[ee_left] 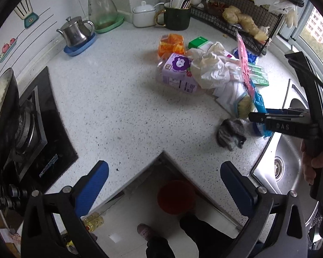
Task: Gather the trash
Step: 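Grasp the pink-and-blue plastic bag with the right gripper while the left approaches the grey cloth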
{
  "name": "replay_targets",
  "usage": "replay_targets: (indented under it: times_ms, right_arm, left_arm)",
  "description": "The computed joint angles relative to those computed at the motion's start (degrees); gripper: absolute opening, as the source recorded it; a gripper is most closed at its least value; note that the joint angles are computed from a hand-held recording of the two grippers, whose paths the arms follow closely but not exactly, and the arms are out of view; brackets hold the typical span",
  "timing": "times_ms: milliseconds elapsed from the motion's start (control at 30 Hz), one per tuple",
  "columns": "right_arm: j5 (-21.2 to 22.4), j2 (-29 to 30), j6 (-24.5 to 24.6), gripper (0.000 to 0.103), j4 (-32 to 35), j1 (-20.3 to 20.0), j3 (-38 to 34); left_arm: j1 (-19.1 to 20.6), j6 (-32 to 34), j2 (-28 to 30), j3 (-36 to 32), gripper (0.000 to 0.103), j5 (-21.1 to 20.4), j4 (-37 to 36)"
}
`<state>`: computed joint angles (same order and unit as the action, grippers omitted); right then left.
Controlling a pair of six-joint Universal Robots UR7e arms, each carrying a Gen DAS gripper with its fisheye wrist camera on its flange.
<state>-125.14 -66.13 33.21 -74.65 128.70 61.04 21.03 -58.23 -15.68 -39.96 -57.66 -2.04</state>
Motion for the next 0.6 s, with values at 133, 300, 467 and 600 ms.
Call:
replay_targets:
  times_ms: [133,300,467,600]
  right_arm:
    - [1.09,-0.01,-1.07,0.027,1.01,0.09,-2.14]
    - [0.74,1.02,-3.67,0.017,1.01,1.06,-7.04]
    - [0.05,1.15,-3.81,0.016,1.86,2.57,-12.52]
    - [-1.35,1.39,-4.13,0.016,3.84,3.10,-16.56]
  left_arm:
    - [0.11,-0.27,0.42,-0.43,0.103,-0.38,0.04]
    - [0.29,-0.13,0.47,0.19,0.103,-0.35,-1.43]
    - [0.88,0.84,0.91,0.15,0.103,-1.42,-4.89]
    - [1.46,2.00,2.18,0.52,0.103,-2.09,-6.15]
